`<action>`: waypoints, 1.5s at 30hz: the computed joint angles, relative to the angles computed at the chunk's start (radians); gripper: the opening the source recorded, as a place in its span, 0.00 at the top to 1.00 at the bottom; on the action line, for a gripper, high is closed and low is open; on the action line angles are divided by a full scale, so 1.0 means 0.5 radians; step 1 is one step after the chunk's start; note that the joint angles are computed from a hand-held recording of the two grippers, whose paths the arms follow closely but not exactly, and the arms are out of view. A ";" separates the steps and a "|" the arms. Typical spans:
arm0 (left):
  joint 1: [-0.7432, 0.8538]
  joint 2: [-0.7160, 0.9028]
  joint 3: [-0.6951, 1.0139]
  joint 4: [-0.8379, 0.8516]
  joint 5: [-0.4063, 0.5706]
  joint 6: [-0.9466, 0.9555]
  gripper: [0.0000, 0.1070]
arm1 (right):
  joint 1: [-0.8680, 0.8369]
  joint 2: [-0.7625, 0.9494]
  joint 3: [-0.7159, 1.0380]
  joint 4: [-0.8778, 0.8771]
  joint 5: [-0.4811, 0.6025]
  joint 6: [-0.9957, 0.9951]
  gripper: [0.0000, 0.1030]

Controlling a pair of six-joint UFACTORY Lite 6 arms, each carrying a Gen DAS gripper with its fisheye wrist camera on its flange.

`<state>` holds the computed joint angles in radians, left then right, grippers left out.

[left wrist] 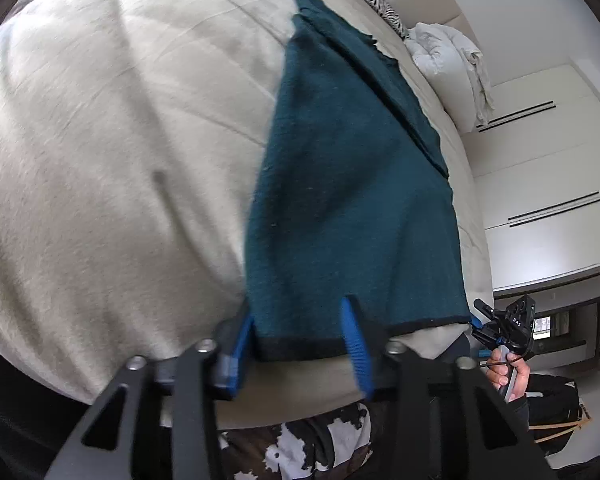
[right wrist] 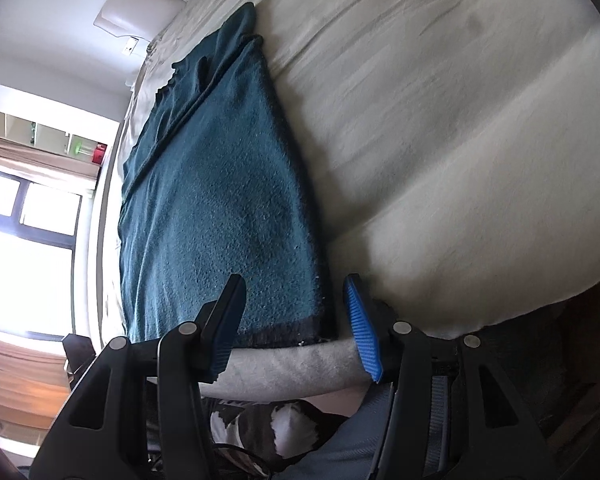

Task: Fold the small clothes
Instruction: 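Grasp the sweater hem with both grippers and lift it toward the collar, then carry the held hem over the sweater body toward the collar with both grippers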

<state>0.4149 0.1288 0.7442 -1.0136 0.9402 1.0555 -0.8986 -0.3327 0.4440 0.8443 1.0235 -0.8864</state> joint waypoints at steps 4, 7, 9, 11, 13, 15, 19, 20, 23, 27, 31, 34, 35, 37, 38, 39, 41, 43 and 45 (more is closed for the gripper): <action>0.017 0.021 0.001 0.018 0.015 -0.004 0.84 | 0.044 0.042 0.009 0.021 -0.032 -0.003 0.72; 0.002 0.010 -0.016 0.019 0.027 0.006 0.91 | 0.134 0.020 -0.022 0.002 -0.095 0.012 0.91; -0.008 -0.034 -0.034 0.009 0.046 0.014 0.91 | 0.164 -0.018 -0.048 -0.016 -0.121 0.025 0.93; -0.004 -0.074 -0.046 -0.024 0.090 0.013 0.92 | 0.156 -0.078 -0.070 -0.008 -0.102 0.010 0.94; 0.009 -0.117 -0.041 -0.076 0.168 0.020 0.92 | 0.139 -0.152 -0.077 -0.005 -0.064 0.001 0.94; 0.017 -0.172 0.002 -0.124 0.248 -0.002 0.92 | 0.120 -0.218 -0.062 0.017 -0.012 0.005 0.94; 0.045 -0.210 0.131 -0.233 0.404 -0.044 0.92 | 0.051 -0.229 0.049 0.185 0.148 -0.013 0.94; 0.046 -0.208 0.173 -0.270 0.447 -0.056 0.92 | 0.043 -0.225 0.072 0.224 0.178 -0.020 0.94; 0.029 -0.165 0.307 -0.376 0.532 -0.083 0.92 | 0.044 -0.182 0.172 0.390 0.257 -0.037 0.94; -0.054 -0.086 0.428 -0.507 0.531 -0.128 0.92 | 0.206 -0.046 0.356 0.574 0.186 0.005 0.94; -0.116 0.034 0.560 -0.632 0.511 -0.143 0.92 | 0.484 0.117 0.582 0.689 -0.025 0.071 0.94; -0.151 0.161 0.687 -0.750 0.492 -0.174 0.92 | 0.637 0.292 0.793 0.732 -0.173 0.113 0.94; -0.159 0.210 0.754 -0.786 0.482 -0.191 0.92 | 0.680 0.367 0.881 0.751 -0.211 0.123 0.94; -0.173 0.308 0.904 -0.836 0.460 -0.224 0.92 | 0.741 0.490 1.035 0.768 -0.275 0.140 0.94; -0.193 0.373 1.012 -0.865 0.436 -0.254 0.92 | 0.777 0.559 1.119 0.765 -0.314 0.160 0.94; -0.210 0.436 1.109 -0.884 0.417 -0.279 0.92 | 0.814 0.627 1.206 0.762 -0.356 0.184 0.94; -0.257 0.591 1.357 -0.916 0.370 -0.341 0.92 | 0.873 0.813 1.429 0.757 -0.421 0.228 0.94; -0.297 0.745 1.604 -0.910 0.328 -0.421 0.92 | 0.927 1.032 1.694 0.720 -0.480 0.305 0.94; -0.341 0.956 1.910 -0.908 0.288 -0.522 0.92 | 0.969 1.218 1.921 0.667 -0.529 0.378 0.94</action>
<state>0.2443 0.6069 1.6993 -1.4677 1.0840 0.7946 -0.4141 0.2765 1.4043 1.1777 0.7591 -0.6974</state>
